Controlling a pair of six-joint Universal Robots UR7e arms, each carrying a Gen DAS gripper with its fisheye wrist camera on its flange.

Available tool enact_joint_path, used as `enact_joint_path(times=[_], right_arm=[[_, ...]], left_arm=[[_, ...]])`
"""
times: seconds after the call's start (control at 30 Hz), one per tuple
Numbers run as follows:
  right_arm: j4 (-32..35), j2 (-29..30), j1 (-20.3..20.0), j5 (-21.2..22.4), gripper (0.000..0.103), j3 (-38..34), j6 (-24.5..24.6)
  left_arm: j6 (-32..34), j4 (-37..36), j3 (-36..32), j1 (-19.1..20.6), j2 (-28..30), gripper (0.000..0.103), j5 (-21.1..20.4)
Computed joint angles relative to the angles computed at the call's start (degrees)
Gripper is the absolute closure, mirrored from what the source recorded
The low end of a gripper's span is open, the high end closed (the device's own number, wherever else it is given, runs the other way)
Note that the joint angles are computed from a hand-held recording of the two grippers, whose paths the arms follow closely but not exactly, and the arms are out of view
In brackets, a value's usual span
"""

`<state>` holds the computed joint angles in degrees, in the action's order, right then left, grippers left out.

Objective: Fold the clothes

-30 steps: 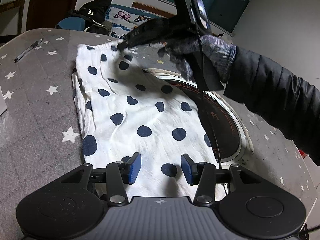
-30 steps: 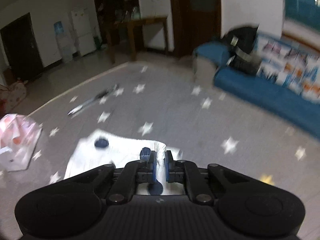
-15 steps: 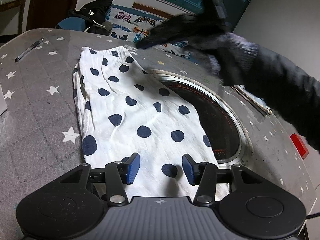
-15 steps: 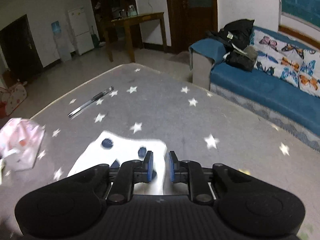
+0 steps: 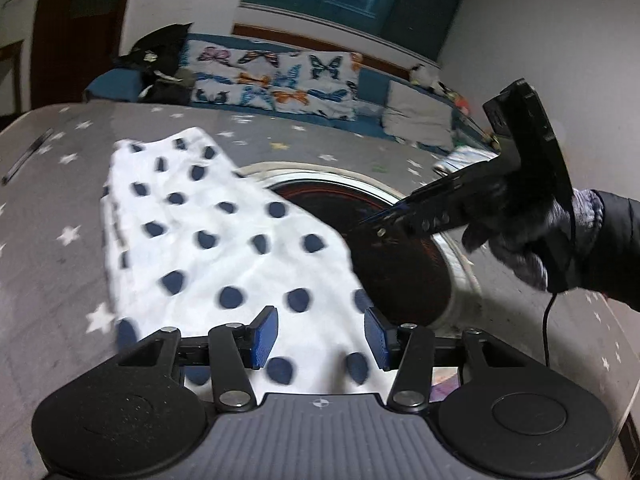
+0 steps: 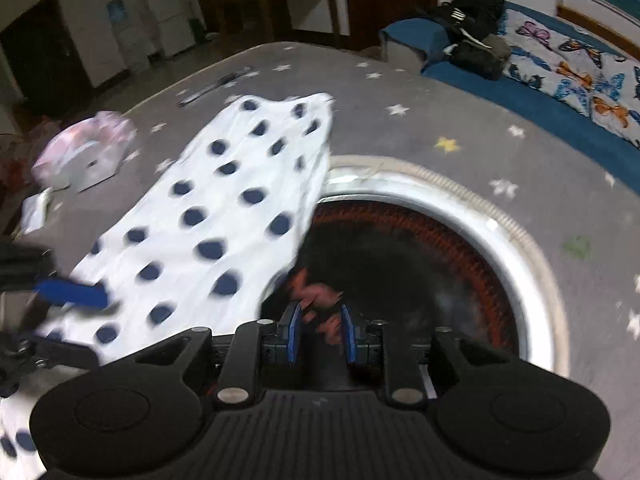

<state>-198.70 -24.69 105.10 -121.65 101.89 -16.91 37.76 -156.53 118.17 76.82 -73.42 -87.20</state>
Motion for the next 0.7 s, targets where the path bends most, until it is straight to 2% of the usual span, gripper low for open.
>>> enact_joint_path(times=[0.17, 0.3, 0.43, 0.5, 0.6, 0.7], right_arm=[[-0.7, 0.5, -0.1, 3.5, 0.082, 0.5, -0.5], [-1.1, -0.2, -0.8, 9.0, 0.082, 0.7, 0.0], [0.4, -0.6, -1.4, 14.3, 0.081, -0.4, 0.8], [1.4, -0.2, -1.4, 15.2, 0.081, -1.2, 0.5], [2.5, 0.6, -1.7, 16.8, 0.081, -2.2, 1.2], [2.6, 0.6, -2.5, 20.3, 0.079, -1.9, 2.6]], left_arm=[[1.4, -3.8, 1.6, -2.2, 1.5, 0.053, 1.4], [2.5, -7.8, 2.6, -3.3, 3.0, 0.052, 3.7], [1.1, -9.1, 1.5, -3.1, 4.8, 0.053, 4.7], [-0.2, -9.4, 0.6, -2.8, 5.7, 0.053, 4.9], [-2.4, -9.4, -0.8, -2.4, 7.2, 0.066, 5.0], [-2.8, -9.6, -1.5, -1.9, 8.1, 0.077, 5.1]])
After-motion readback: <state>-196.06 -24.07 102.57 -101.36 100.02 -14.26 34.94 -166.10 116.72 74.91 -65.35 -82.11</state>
